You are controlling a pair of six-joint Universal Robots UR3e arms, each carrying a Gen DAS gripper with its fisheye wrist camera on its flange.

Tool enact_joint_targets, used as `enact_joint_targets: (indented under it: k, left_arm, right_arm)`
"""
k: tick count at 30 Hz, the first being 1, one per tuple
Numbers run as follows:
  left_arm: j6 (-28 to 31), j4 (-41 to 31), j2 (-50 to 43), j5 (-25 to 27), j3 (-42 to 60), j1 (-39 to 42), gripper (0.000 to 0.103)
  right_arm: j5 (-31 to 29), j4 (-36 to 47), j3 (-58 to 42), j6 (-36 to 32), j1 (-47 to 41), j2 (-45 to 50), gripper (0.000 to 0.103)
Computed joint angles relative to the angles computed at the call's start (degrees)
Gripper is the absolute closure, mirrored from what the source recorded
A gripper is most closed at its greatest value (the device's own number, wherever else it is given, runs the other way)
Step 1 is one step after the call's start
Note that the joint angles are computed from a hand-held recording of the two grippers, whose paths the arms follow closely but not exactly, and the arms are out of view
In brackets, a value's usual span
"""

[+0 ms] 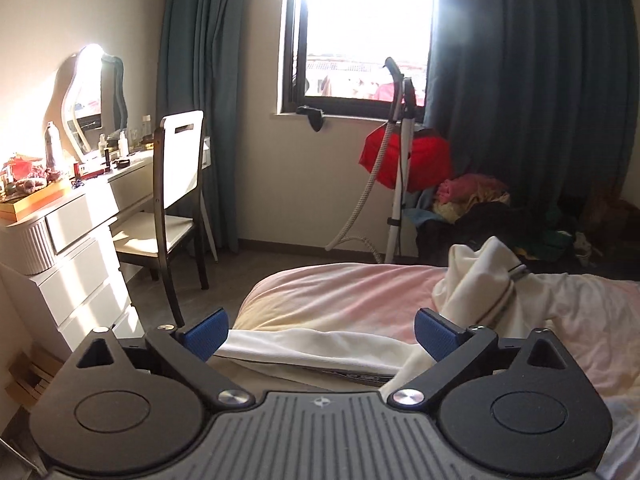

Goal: Fold clothes
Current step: 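Lay the sweatpants flat and open both tools, releasing the cuffs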

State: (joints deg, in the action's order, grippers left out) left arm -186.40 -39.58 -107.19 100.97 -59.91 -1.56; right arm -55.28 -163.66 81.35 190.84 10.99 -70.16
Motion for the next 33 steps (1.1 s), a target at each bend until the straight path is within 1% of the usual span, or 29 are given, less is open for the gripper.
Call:
enact_joint_targets:
  k: [3, 5, 6, 7, 8, 10, 11, 12, 14, 15, 16, 17, 19, 22, 25, 26, 27, 30, 32, 33]
  left_arm:
    - [-1.63, 5.43, 7.27, 4.97, -11.17, -7.00, 0.000]
    - [-3.34, 8.89, 10.37, 9.80, -17.11, -12.51, 0.000]
    - [-4.28, 11.24, 11.06, 13.38, -19.76, -15.79, 0.000]
    - [-5.26, 13.50, 11.38, 17.24, -22.06, -19.27, 0.000]
    - [-6.14, 15.37, 10.83, 21.28, -23.48, -22.82, 0.000]
    - [-9.30, 19.71, 10.35, 24.74, -27.35, -27.74, 0.000]
    - [-11.51, 20.85, 10.02, 25.59, -28.52, -29.41, 0.000]
    - [-14.07, 22.79, 10.13, 25.37, -30.83, -30.50, 0.000]
    - [-14.97, 26.65, 8.86, 26.31, -33.37, -32.85, 0.000]
    - [-15.26, 28.57, 8.06, 26.83, -34.43, -34.03, 0.000]
    - [-13.66, 31.04, 6.86, 27.86, -35.17, -35.58, 0.000]
    - [-11.72, 33.19, 5.47, 29.10, -35.48, -36.98, 0.000]
    - [-9.02, 35.51, 2.74, 31.95, -35.28, -39.39, 0.000]
    - [-8.81, 36.98, 0.11, 32.78, -35.68, -40.14, 0.000]
    - [-8.82, 35.77, -1.84, 32.83, -34.54, -38.40, 0.000]
    - [-9.17, 35.11, -2.41, 32.29, -33.96, -37.69, 0.000]
    - [-9.28, 34.32, -2.86, 30.11, -33.30, -35.72, 0.000]
    - [-8.18, 30.05, -5.71, 21.36, -28.46, -29.21, 0.000]
    - [-7.42, 24.44, -7.97, 10.72, -23.47, -22.95, 0.001]
    - [-7.66, 21.94, -10.44, 7.49, -19.69, -20.40, 0.003]
  right_arm:
    - [0.20, -2.56, 15.13, -5.68, -6.37, -14.27, 0.013]
    - [0.52, -3.97, 22.37, -7.81, -10.92, -21.52, 0.013]
    - [0.70, -5.02, 25.38, -8.39, -13.22, -24.32, 0.013]
    - [0.67, -7.86, 28.55, -8.45, -15.28, -26.21, 0.013]
    - [-1.61, -11.49, 30.62, -7.71, -15.39, -25.69, 0.013]
    - [-1.46, -14.51, 34.20, -7.65, -18.18, -27.87, 0.013]
    - [-0.09, -17.47, 36.31, -8.14, -19.81, -27.97, 0.013]
    - [1.24, -20.45, 38.30, -8.58, -21.39, -27.91, 0.014]
    - [2.83, -25.53, 41.27, -9.18, -23.72, -26.97, 0.014]
    - [3.69, -26.51, 42.55, -9.49, -25.09, -27.09, 0.014]
    - [4.78, -27.50, 43.93, -9.84, -26.61, -27.27, 0.014]
    - [7.16, -28.70, 46.09, -10.45, -29.01, -27.94, 0.014]
    - [9.42, -31.76, 49.49, -11.73, -32.08, -27.75, 0.014]
    - [11.07, -28.75, 52.84, -14.41, -36.08, -30.10, 0.014]
    - [10.51, -26.51, 52.15, -12.13, -37.31, -30.09, 0.014]
    - [10.67, -26.27, 51.98, -11.70, -37.71, -30.08, 0.014]
    - [10.86, -26.09, 51.85, -11.27, -38.15, -30.06, 0.014]
    - [11.26, -25.87, 52.00, -10.83, -39.31, -29.90, 0.014]
    - [10.36, -26.00, 51.80, -11.87, -39.22, -28.68, 0.014]
    - [9.09, -25.99, 51.18, -12.84, -38.46, -27.72, 0.014]
